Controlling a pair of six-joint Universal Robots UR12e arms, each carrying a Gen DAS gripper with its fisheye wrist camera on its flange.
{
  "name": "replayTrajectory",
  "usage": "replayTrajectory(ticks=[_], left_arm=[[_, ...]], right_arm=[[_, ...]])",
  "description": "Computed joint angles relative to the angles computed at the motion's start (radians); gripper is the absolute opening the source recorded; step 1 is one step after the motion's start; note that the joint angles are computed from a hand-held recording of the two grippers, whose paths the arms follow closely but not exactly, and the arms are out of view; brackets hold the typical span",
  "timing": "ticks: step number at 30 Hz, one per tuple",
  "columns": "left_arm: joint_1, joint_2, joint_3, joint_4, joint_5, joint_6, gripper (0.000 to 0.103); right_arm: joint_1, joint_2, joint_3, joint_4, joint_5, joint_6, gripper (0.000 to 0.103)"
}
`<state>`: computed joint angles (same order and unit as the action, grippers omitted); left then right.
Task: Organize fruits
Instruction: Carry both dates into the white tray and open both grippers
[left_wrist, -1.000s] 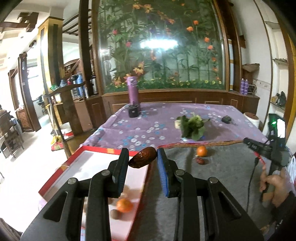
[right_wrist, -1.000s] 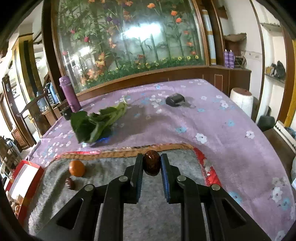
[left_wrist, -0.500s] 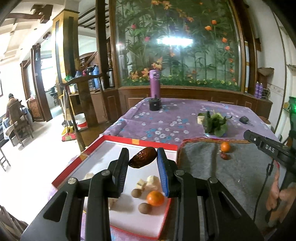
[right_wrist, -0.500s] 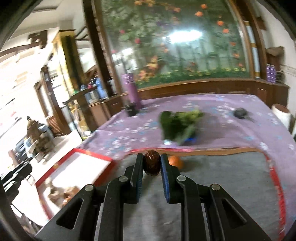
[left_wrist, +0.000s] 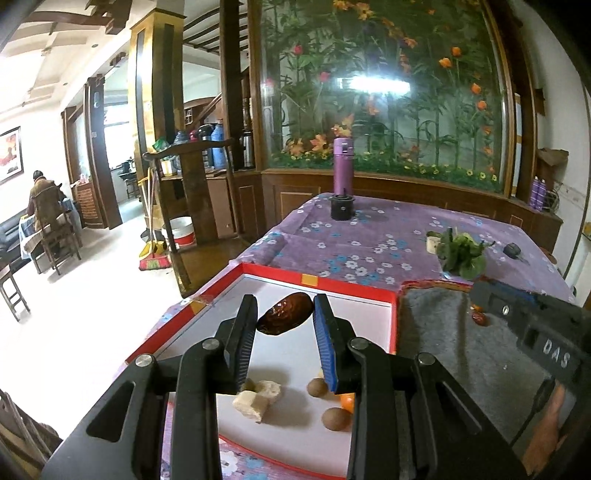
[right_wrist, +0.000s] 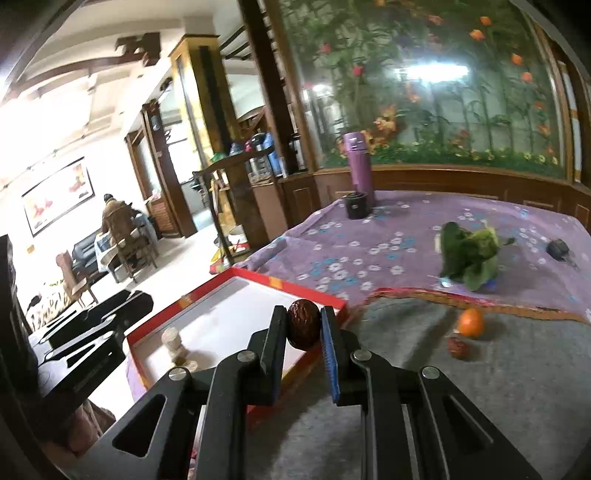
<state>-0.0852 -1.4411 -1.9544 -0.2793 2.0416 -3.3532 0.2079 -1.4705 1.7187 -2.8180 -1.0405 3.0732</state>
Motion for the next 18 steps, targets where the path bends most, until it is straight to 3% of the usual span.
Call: replayTrajectory(ticks=[13, 18], left_arm=[[0.046, 0.011, -0.019, -0.030, -0.015, -0.032, 0.029], [0.065, 0.001, -0.020, -0.079, -0.022, -0.055, 0.029]], right_arm=[[0.065, 0.031, -0.032, 0.106, 0.013, -0.074, 0.018], [0.090, 0.061, -0.066, 0.198, -0.004, -0.088, 0.018]])
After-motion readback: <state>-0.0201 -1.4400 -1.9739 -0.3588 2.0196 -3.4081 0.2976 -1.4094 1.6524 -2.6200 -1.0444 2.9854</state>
